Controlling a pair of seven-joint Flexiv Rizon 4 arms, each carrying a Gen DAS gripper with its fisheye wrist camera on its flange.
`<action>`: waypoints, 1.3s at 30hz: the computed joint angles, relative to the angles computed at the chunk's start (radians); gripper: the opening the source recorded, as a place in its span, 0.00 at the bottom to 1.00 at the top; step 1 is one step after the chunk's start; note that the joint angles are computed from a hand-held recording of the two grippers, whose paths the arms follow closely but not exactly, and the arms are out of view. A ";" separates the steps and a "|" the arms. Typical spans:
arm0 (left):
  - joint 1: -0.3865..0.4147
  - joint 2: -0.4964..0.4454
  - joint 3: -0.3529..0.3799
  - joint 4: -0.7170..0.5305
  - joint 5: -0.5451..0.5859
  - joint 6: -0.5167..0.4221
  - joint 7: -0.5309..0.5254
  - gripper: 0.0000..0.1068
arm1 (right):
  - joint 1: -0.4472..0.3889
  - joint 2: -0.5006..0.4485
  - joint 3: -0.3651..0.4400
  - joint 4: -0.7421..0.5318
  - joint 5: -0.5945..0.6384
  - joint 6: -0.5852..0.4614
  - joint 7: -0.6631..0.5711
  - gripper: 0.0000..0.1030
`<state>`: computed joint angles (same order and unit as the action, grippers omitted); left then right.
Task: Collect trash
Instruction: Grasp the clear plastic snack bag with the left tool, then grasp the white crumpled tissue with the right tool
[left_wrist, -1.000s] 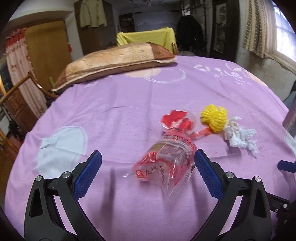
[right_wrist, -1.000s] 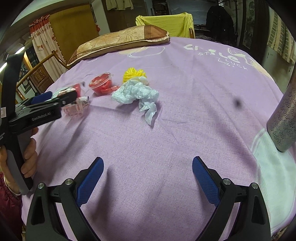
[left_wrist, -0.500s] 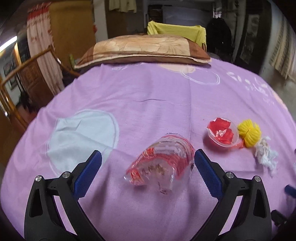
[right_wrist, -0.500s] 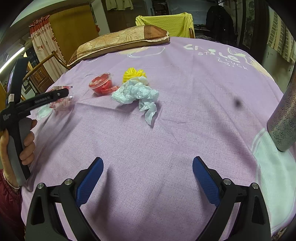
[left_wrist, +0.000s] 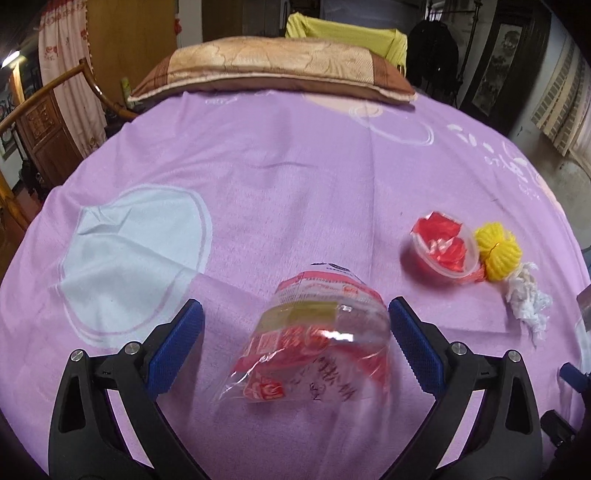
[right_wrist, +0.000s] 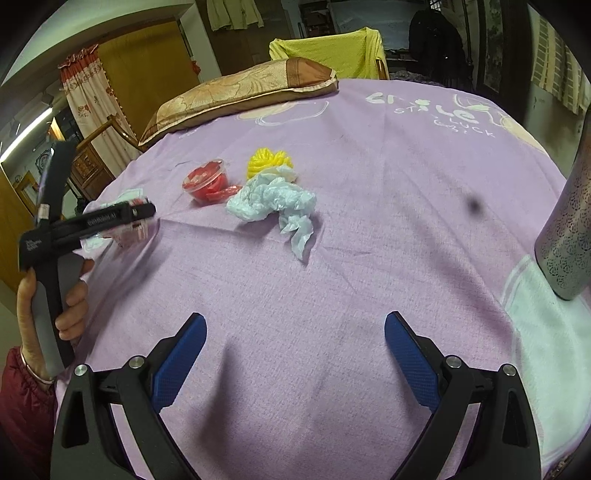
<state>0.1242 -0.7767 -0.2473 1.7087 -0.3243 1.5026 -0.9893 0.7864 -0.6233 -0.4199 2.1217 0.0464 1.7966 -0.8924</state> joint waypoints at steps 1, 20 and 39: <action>-0.024 -0.001 0.032 -0.008 0.005 -0.009 -0.013 0.90 | 0.007 -0.002 -0.009 0.001 0.004 0.002 0.002 0.93; -0.091 -0.021 0.135 -0.038 0.073 -0.009 -0.092 0.91 | -0.115 -0.053 0.053 -0.171 0.024 -0.017 0.068 0.93; -0.085 -0.019 0.129 -0.039 0.081 -0.017 -0.092 0.91 | -0.281 -0.159 0.174 -0.326 -0.170 -0.057 0.121 0.45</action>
<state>0.0393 -0.7955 -0.1182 1.6699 -0.2435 1.4855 -1.0817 0.5053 -0.7827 -0.2460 1.7959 -0.1236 1.7401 -0.7719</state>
